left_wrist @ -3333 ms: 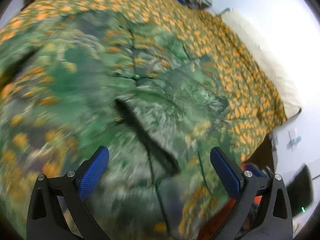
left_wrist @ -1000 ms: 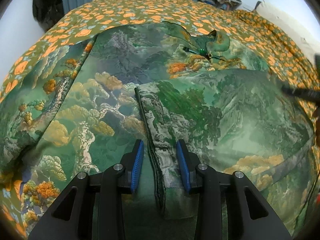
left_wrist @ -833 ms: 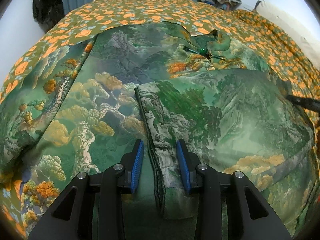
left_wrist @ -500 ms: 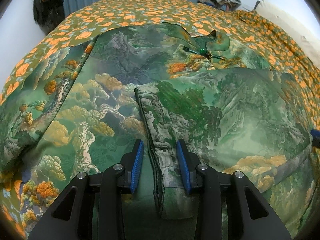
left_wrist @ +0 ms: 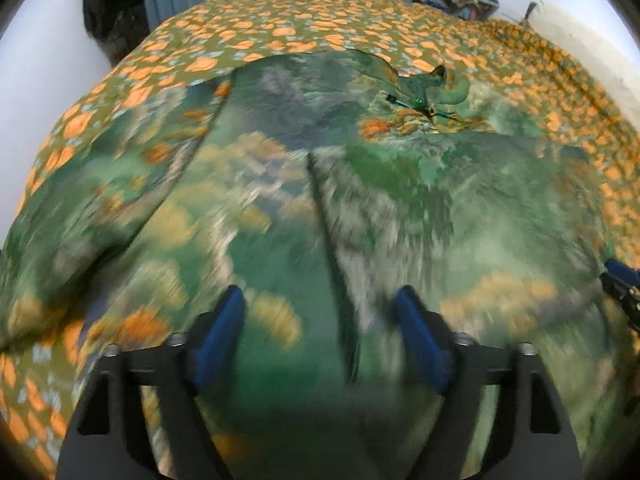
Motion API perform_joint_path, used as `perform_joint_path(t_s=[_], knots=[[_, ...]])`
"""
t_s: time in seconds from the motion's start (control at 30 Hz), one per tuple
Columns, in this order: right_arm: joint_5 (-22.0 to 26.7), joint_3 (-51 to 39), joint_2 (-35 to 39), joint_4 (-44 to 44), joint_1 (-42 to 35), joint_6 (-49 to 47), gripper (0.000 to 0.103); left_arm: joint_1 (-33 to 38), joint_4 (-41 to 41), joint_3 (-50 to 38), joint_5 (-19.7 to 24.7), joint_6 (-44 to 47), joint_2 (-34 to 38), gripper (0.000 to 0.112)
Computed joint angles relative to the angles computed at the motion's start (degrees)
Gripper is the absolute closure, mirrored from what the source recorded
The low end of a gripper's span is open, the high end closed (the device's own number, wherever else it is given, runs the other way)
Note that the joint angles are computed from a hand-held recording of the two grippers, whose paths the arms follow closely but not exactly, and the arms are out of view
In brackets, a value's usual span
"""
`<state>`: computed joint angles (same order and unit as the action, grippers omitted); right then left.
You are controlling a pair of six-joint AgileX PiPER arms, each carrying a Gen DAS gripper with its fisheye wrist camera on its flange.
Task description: Fold large clothes
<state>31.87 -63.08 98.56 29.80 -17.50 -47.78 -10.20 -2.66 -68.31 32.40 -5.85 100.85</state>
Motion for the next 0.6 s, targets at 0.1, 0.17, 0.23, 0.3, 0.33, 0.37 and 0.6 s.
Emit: perform_joint_path(t_s=[0.1, 0.17, 0.23, 0.3, 0.33, 0.37, 0.6], knots=[[1.7, 7.9, -10.0, 8.8, -4.0, -5.4, 0.027, 6.6, -12.0, 6.4, 5.2, 15.1, -8.1, 0.026], [5.9, 11.8, -15.5, 13.5, -7.2, -8.1, 0.027, 12.2, -15.2, 10.8, 8.0, 22.4, -14.0, 0.024], [8.5, 17.2, -22.2, 16.7, -9.1, -11.1, 0.027, 18.1, -15.7, 12.9, 10.0, 25.8, -18.3, 0.023], [8.2, 22.8, -29.0, 17.5, -8.6, -12.1, 0.027, 26.4, -18.6, 13.2, 12.1, 30.1, -20.4, 0.019], [8.3, 24.8, -31.7, 17.7, -8.1, -12.2, 0.027, 30.7, -20.6, 12.6, 12.8, 32.3, -20.3, 0.018], [8.2, 25.8, -33.0, 17.4, -7.1, -11.4, 0.027, 36.1, -22.9, 11.5, 13.5, 34.2, -19.4, 0.016], [8.6, 26.8, -38.3, 15.3, -0.5, -4.0, 0.027, 55.4, -34.3, 1.0, 14.9, 30.1, -0.5, 0.016]])
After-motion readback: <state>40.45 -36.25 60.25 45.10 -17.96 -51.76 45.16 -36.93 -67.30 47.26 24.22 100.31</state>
